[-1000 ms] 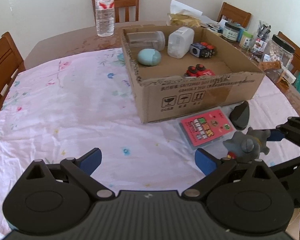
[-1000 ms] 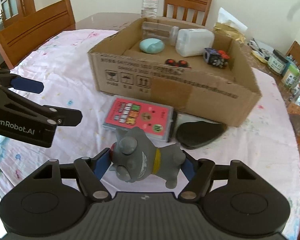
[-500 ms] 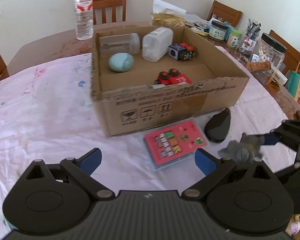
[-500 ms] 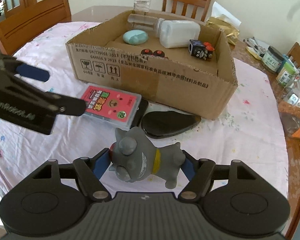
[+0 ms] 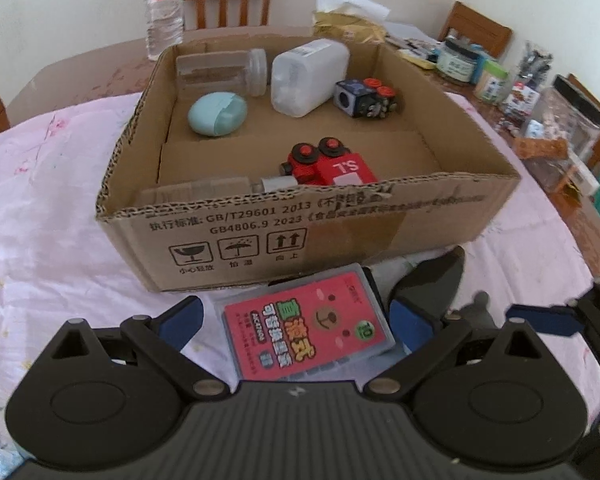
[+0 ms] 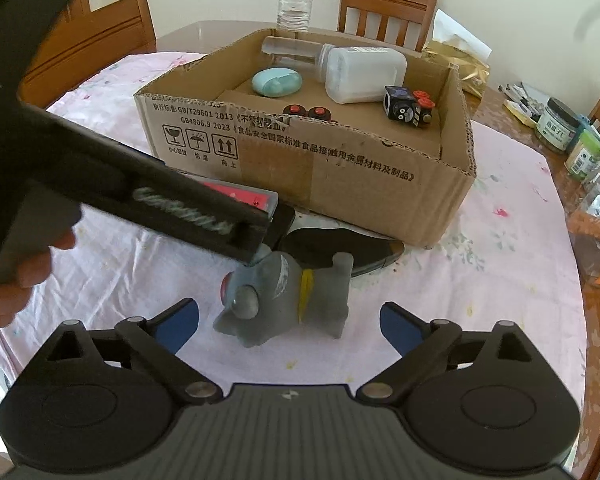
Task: Organize rigid objects
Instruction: 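Close left gripper on the pink card case while right tool holds the grey toy, then drop the grey toy into the box with right tool while left tool drops the pink case inside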
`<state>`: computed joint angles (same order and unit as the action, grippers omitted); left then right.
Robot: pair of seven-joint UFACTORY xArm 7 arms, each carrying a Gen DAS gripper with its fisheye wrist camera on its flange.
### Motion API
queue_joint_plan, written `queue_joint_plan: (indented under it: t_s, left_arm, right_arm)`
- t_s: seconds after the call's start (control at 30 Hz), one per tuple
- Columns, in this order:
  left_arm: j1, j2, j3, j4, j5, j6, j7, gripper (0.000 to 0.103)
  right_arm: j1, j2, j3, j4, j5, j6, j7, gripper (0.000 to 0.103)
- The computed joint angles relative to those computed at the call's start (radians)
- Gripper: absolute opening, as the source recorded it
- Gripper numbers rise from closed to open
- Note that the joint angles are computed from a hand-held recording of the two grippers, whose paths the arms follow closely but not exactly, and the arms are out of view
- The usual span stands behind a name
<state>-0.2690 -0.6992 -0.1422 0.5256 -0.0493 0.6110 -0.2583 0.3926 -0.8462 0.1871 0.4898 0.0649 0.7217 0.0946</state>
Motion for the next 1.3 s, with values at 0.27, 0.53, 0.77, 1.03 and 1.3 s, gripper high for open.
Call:
queue_joint_plan:
  t_s: [0.27, 0.53, 0.77, 1.03, 1.3]
  left_arm:
    - [0.01, -0.015, -0.004, -0.017, 0.025, 0.007, -0.002, 0.1]
    - [0.016, -0.068, 0.036, -0.043, 0.018, 0.039, 0.058, 0.101]
    - [0.016, -0.036, 0.026, -0.034, 0.002, 0.013, 0.069, 0.1]
    - [-0.013, -0.037, 0.092, -0.047, -0.091, 0.008, 0.107, 0.094]
    - [-0.003, -0.038, 0.084, -0.043, -0.097, 0.012, 0.143, 0.089]
  right_arm:
    - [0.004, 0.017, -0.01, -0.011, 0.005, -0.005, -0.018, 0.103]
    - [0.003, 0.025, -0.014, -0.022, 0.012, 0.011, -0.019, 0.103]
    - [0.002, 0.016, -0.01, -0.03, 0.016, 0.003, -0.002, 0.103]
    - [0.002, 0.015, -0.009, -0.033, 0.012, -0.003, 0.008, 0.103]
    - [0.0, 0.03, -0.009, -0.019, 0.01, 0.011, 0.016, 0.103]
